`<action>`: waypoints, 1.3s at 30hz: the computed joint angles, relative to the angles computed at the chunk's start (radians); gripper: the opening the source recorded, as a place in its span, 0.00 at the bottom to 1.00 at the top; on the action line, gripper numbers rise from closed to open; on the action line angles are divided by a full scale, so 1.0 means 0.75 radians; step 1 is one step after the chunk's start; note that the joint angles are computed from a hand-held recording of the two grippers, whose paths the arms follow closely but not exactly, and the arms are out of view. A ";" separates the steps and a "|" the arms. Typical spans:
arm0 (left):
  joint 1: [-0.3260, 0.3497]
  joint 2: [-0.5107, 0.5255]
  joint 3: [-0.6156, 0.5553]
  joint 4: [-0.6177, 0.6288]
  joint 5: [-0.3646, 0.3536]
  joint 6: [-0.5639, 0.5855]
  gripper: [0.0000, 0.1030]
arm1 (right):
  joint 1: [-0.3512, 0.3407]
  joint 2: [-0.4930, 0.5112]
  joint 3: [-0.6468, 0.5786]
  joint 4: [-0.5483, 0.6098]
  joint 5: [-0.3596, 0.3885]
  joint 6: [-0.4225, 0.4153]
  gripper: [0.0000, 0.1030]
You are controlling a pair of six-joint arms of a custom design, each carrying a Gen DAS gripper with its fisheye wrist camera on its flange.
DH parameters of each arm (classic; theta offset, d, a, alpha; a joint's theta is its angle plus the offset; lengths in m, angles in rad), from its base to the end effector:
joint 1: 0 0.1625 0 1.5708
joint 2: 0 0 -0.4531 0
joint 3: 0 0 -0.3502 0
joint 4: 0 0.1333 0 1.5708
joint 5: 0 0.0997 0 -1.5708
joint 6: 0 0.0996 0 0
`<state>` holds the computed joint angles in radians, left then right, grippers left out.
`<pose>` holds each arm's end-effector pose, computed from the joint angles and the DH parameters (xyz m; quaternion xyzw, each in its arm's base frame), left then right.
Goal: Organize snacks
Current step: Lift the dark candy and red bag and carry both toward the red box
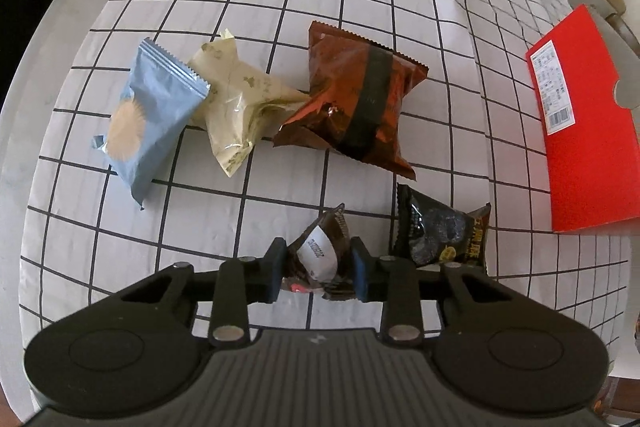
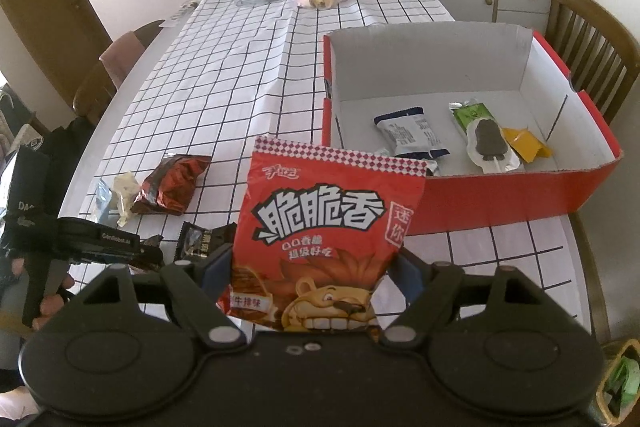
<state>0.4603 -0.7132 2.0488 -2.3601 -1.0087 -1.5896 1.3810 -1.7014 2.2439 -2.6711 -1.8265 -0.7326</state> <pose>-0.3344 -0.3738 -0.0054 -0.1468 0.9165 -0.2038 0.3114 0.0351 -0.3901 0.4020 0.2218 -0.9280 0.1900 0.2313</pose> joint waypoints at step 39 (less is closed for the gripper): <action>-0.102 0.283 -0.719 0.207 0.230 0.481 0.28 | -0.150 0.081 -0.380 0.146 0.125 -0.180 0.78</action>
<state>0.3835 -0.5006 1.5095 -2.2046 -0.8361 -1.2290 1.2687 -1.6404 1.9586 -2.5619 -1.7330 -0.8674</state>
